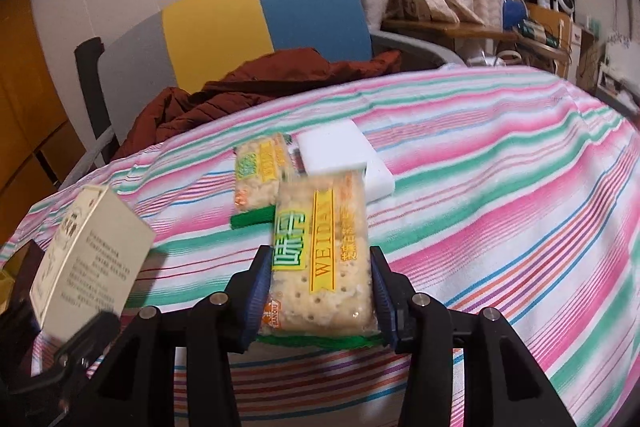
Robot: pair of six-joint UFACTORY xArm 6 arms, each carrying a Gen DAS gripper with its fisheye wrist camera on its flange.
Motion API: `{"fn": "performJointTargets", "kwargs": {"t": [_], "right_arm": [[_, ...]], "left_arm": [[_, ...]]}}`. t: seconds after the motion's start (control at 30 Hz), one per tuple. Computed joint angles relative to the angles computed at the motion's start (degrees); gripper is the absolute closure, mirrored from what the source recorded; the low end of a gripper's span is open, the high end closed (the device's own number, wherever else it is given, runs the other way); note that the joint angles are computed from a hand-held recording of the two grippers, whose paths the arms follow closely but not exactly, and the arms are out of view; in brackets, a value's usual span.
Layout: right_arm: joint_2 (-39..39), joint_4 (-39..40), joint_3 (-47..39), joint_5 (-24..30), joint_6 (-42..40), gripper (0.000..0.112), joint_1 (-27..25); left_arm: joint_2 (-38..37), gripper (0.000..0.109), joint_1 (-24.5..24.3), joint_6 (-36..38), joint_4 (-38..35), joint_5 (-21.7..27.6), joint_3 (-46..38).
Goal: Organize objects
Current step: 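Carry cream box and cracker pack to the gold tray and release both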
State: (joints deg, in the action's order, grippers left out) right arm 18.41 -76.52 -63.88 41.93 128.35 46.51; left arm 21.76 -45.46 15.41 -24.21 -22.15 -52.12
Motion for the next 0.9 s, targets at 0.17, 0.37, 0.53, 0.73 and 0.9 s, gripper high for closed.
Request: {"fn": "performJointTargets", "kwargs": {"t": [0.17,0.37,0.53,0.73,0.9], "right_arm": [[0.7,0.0,-2.1,4.1,-3.8,0.070,2.7],[1.9,4.2,-3.8,4.3,-8.6,0.074,3.0],[1.4,6.1,-2.4,1.2,-7.1,0.033,1.2],[1.9,8.2,-1.5,-3.5,-7.6,0.065,-1.2],[1.5,6.3,-2.3,-0.2,-8.0,0.065,1.0]], "left_arm": [[-3.4,0.056,3.3,-12.2,11.3,-3.3,6.2],[-5.6,0.056,8.1,-26.2,22.2,-4.3,11.1],[-5.9,0.056,10.7,-33.2,28.7,-5.6,13.1],[-6.2,0.056,9.0,-29.2,26.0,-6.0,13.6],[-6.5,0.056,9.5,-29.6,26.7,-7.7,14.6]]}}
